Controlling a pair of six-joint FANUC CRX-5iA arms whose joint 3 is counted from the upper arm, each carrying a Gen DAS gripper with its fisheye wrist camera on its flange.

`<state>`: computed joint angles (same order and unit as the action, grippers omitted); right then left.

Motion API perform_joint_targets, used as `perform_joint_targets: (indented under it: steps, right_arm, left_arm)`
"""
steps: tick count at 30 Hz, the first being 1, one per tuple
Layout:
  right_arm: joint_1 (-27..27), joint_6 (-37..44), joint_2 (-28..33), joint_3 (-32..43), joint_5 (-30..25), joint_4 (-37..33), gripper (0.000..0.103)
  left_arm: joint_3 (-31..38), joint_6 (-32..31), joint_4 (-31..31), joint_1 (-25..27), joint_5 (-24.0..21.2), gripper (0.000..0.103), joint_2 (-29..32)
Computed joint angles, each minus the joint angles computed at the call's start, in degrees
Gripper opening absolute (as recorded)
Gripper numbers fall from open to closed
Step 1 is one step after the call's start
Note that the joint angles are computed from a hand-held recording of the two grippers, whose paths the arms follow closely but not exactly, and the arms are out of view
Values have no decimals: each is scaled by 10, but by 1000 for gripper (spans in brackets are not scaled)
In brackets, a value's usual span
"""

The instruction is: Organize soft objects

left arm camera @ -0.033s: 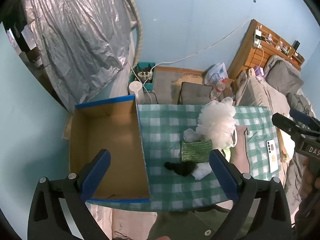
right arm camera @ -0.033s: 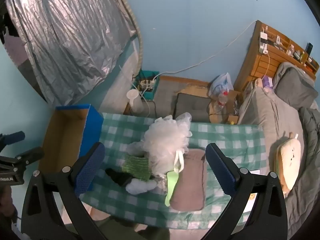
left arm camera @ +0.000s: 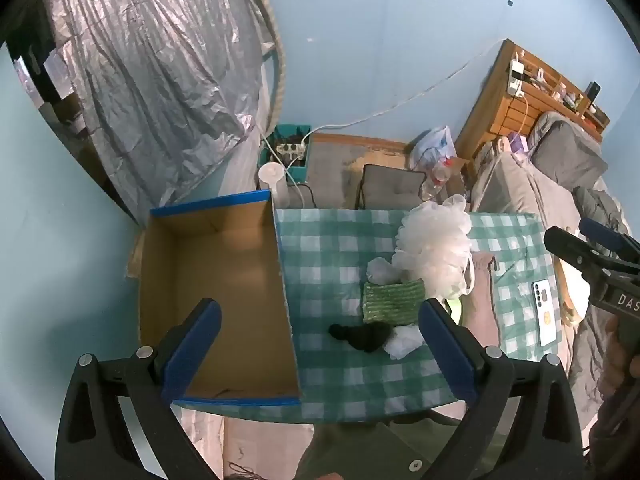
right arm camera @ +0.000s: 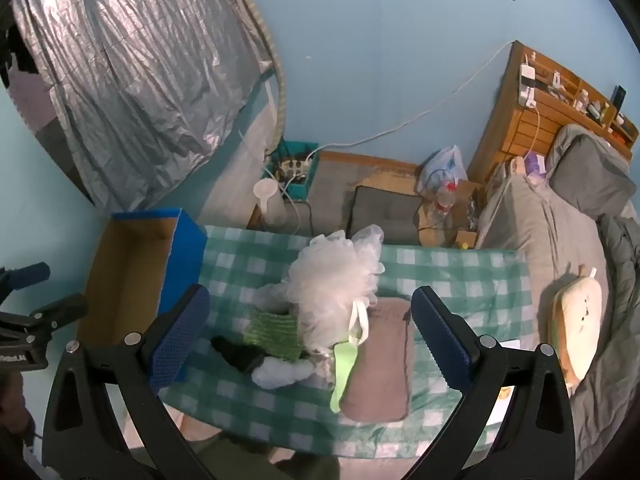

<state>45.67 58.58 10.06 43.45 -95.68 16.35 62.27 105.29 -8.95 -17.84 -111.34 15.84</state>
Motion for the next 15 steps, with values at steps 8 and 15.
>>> perform_joint_targets:
  steps: [8,15]
  right_arm:
    - [2,-2,-7,-7,5,0,100]
    - [0,-3,3,6,1,-4,100]
  left_arm:
    - [-21,4,26,16,14,100,-11]
    - [-46,6,19,9,23,100,-25]
